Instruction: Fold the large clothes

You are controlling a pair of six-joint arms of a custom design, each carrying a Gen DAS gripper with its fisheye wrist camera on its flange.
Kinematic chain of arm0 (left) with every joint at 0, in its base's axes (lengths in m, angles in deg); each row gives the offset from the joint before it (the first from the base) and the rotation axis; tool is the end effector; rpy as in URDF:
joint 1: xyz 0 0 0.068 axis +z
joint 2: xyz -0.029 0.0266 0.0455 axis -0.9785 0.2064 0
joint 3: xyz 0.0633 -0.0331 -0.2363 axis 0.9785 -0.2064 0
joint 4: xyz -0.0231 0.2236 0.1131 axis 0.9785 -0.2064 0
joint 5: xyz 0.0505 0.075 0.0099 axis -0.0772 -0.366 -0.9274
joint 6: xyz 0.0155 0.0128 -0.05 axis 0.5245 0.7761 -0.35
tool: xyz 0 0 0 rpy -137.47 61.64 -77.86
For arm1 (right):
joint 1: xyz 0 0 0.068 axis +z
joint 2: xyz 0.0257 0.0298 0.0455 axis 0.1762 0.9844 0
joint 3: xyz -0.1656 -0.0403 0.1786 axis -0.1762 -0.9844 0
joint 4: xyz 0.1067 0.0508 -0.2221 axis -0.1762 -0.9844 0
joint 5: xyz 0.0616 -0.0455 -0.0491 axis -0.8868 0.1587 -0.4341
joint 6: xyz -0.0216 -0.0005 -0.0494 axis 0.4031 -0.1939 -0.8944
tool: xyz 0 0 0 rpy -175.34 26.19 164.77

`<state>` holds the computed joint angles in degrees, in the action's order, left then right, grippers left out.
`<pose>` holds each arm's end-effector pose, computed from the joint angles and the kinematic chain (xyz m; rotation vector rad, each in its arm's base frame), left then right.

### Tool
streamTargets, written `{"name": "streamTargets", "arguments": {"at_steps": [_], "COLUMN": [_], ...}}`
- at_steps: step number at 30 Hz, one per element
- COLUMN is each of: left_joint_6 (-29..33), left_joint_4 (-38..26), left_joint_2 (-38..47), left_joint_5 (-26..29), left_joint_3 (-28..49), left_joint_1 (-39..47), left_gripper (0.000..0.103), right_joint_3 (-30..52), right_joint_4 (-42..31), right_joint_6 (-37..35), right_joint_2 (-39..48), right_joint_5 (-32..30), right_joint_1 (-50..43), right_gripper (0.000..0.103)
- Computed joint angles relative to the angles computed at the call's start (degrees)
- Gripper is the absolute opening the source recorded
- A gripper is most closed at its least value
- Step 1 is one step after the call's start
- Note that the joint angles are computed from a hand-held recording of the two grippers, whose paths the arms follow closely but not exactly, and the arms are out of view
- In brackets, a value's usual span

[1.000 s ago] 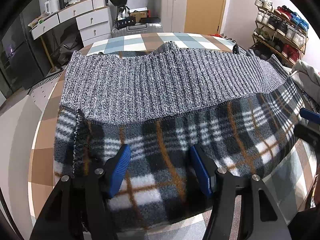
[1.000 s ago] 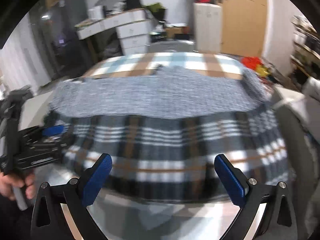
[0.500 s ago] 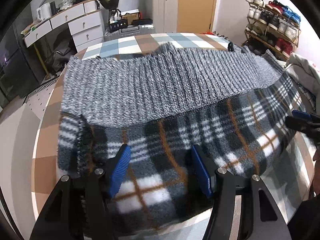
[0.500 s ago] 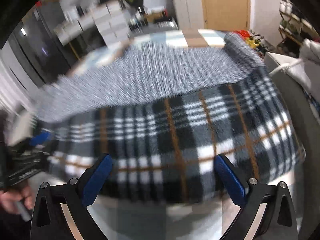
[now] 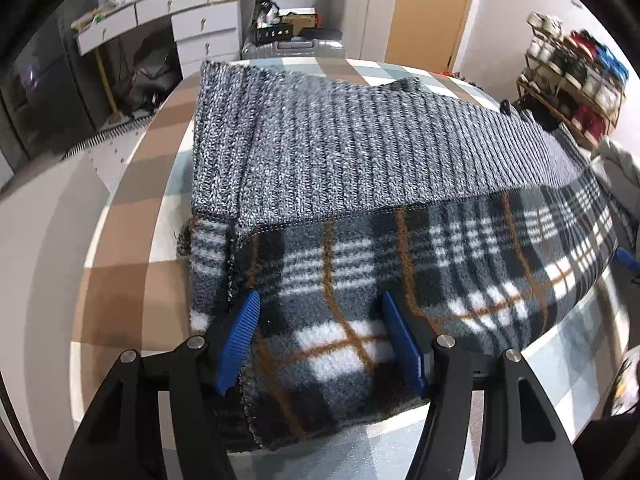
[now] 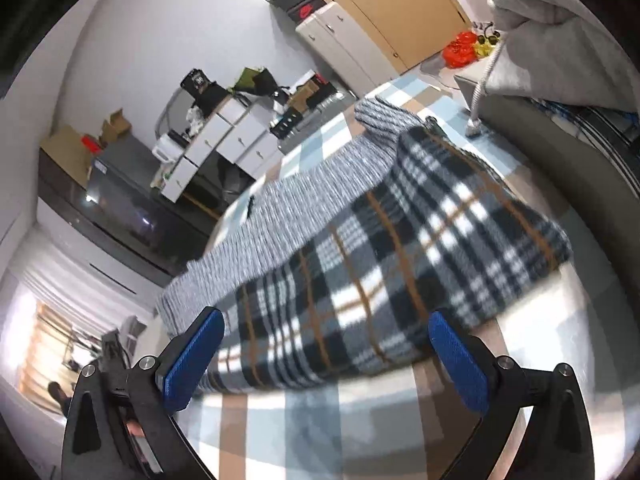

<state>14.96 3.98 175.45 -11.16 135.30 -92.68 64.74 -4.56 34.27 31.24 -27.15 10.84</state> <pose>0.3031 -0.0850 0.2064 0.4572 2.5504 -0.2889 0.2695 0.0154 0.1528 0.5371 2.1856 0.7688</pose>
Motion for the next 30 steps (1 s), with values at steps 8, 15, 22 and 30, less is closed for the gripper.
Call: {"name": "streamTargets", "arguments": {"at_steps": [8, 15, 22, 30], "left_joint_6": [-0.1, -1.1, -6.5, -3.9], "left_joint_4": [-3.6, -6.2, -16.9, -19.7], "left_joint_2": [-1.2, -6.0, 5.8, 9.2], "left_joint_5": [1.7, 1.3, 20.2, 25.3], "left_joint_3": [1.8, 0.5, 7.4, 10.4], "left_joint_1": [1.3, 7.4, 18.3, 16.2], "left_gripper": [0.06, 0.063, 0.063, 0.063], "right_joint_3": [1.3, -3.8, -1.7, -0.2], "right_joint_4": [-0.5, -7.3, -10.1, -11.0], "right_joint_6": [1.6, 2.3, 1.8, 0.8], "right_joint_2": [5.4, -5.3, -3.0, 0.4], "right_joint_5": [-8.5, -8.5, -7.2, -6.9], "right_joint_1": [-5.5, -11.9, -10.5, -10.7], "right_gripper": [0.103, 0.103, 0.103, 0.103]}}
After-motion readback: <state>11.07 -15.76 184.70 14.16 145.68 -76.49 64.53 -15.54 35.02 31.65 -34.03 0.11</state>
